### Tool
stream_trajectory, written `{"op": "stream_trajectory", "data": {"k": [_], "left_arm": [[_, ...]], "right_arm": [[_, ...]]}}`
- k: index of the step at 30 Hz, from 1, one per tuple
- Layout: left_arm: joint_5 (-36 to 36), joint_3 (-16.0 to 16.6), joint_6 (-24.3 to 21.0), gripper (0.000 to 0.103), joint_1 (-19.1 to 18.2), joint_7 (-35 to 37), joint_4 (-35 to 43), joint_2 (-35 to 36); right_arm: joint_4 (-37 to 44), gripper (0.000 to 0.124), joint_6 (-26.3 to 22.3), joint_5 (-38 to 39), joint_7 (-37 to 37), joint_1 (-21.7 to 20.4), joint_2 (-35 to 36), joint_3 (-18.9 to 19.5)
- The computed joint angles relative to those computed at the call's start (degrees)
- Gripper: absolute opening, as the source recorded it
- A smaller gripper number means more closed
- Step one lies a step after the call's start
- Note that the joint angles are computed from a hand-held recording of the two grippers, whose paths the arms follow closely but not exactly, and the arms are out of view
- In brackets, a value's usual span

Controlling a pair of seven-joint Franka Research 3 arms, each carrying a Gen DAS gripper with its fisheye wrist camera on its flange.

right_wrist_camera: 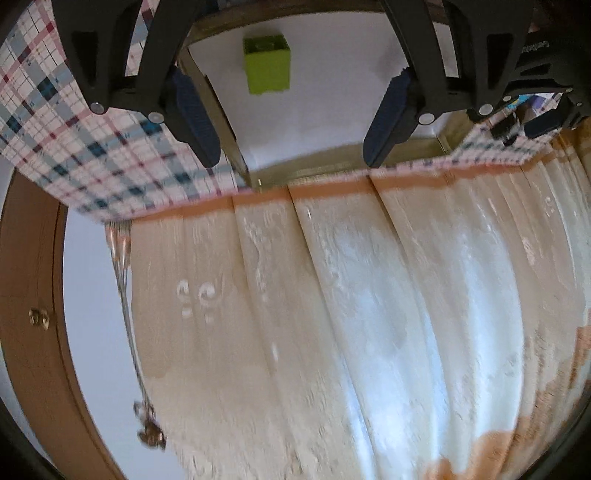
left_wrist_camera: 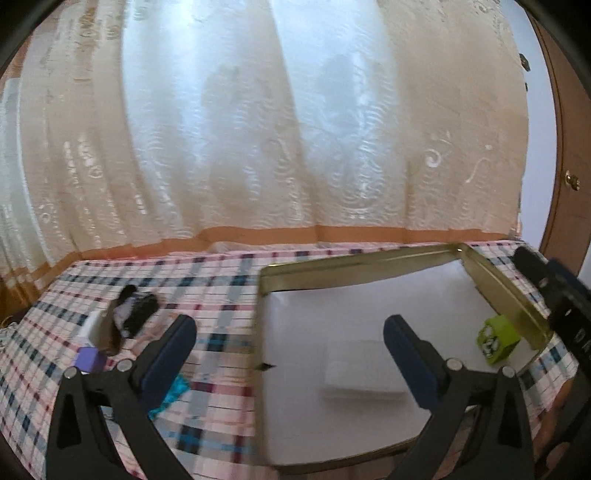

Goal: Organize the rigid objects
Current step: 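Move both tools back toward the remaining objects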

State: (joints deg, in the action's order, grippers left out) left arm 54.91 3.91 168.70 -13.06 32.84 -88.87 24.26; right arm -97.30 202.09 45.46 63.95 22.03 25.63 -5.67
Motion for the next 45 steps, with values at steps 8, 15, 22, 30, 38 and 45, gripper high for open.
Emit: {"op": "stream_trajectory", "data": {"k": [8, 15, 22, 30, 38, 45], "left_arm": [[17.5, 5.7, 0.4, 0.103, -1.5, -16.3, -3.3, -3.4], [22.1, 2.8, 0.0, 0.103, 3.6, -18.6, -5.5, -4.7], [20.9, 0.1, 1.3, 0.103, 9.2, -16.4, -8.2, -5.8], [13.2, -0.3, 3.6, 0.103, 13.5, -9.0, -12.2, -7.6], [-4.8, -2.8, 4.7, 0.103, 18.2, 9.8, -17.5, -9.5], [-29.3, -11.5, 2.1, 0.103, 26.1, 33.9, -20.6, -9.9]], "right_arm": [[-1.1, 0.082, 7.9, -2.3, -3.0, -1.1, 0.2, 3.4], [-0.5, 0.082, 6.9, 3.7, -7.7, 0.1, -0.1, 3.2], [2.3, 0.082, 7.0, 13.3, -15.9, 2.3, 0.6, 3.4], [8.6, 0.082, 6.0, 25.1, -30.8, 5.5, 2.9, 5.6], [14.5, 0.082, 5.9, 31.1, -40.6, 7.2, 5.6, 9.9], [20.9, 0.082, 3.9, 38.6, -51.6, 6.4, 8.0, 15.6]]}}
